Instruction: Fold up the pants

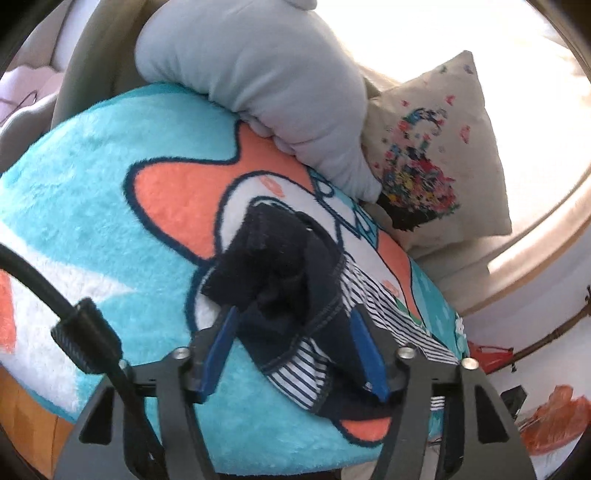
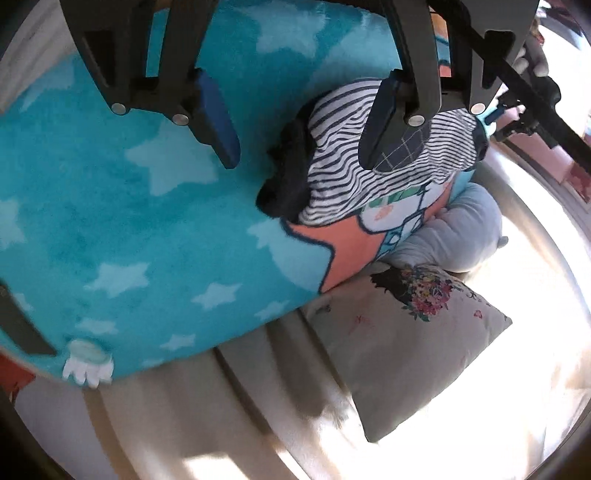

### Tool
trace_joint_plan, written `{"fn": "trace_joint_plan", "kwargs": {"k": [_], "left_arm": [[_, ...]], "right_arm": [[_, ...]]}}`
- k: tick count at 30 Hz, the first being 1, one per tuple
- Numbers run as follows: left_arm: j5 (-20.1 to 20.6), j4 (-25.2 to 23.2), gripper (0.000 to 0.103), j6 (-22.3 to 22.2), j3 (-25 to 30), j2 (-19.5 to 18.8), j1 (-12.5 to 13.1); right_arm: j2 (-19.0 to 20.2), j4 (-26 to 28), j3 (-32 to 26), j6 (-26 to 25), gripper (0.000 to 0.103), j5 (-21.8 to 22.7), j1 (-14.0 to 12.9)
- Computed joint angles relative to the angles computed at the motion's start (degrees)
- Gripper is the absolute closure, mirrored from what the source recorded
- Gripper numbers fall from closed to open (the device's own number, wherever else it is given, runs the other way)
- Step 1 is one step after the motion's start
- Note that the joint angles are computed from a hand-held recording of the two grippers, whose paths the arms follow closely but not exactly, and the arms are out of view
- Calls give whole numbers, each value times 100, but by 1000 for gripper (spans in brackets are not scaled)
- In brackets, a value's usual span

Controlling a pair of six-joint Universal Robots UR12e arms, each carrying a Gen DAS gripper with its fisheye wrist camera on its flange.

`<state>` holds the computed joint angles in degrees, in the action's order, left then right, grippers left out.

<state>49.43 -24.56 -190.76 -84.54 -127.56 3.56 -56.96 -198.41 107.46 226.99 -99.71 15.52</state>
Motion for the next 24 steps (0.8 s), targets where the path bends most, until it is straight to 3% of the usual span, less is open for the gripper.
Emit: {"fn": "trace_joint_plan", "kwargs": {"k": [3,5,10,14,15,16,18,19,24], "left_arm": [[-24,-224,36,23,182,-115,-35],[56,-358,29,107,321,-177,-93],[197,-106,22,177,400,-198,-206],[399,-511,22,70,632,-311,-308],[511,-601,22,0,666,-340,-339],[649,-451,24,-22,614,-319,-363],[863,-334,49,62,526,-268,-398],[767,-402,77,160,506,-267,-380],[338,-157,87,-148,372,-302,-258]], "right_arm": [[64,72,-60,92,33,156,-38],[108,165,-142,93,33,211,-54],[212,363,-371,-29,32,288,-76],[312,476,-588,-252,30,305,-59],[323,528,-627,-326,38,329,-55],[337,590,-679,-423,54,402,-55],[367,610,-719,-457,69,720,-99],[383,584,-722,-434,75,843,-118],[344,697,-788,-599,83,772,-132]]}}
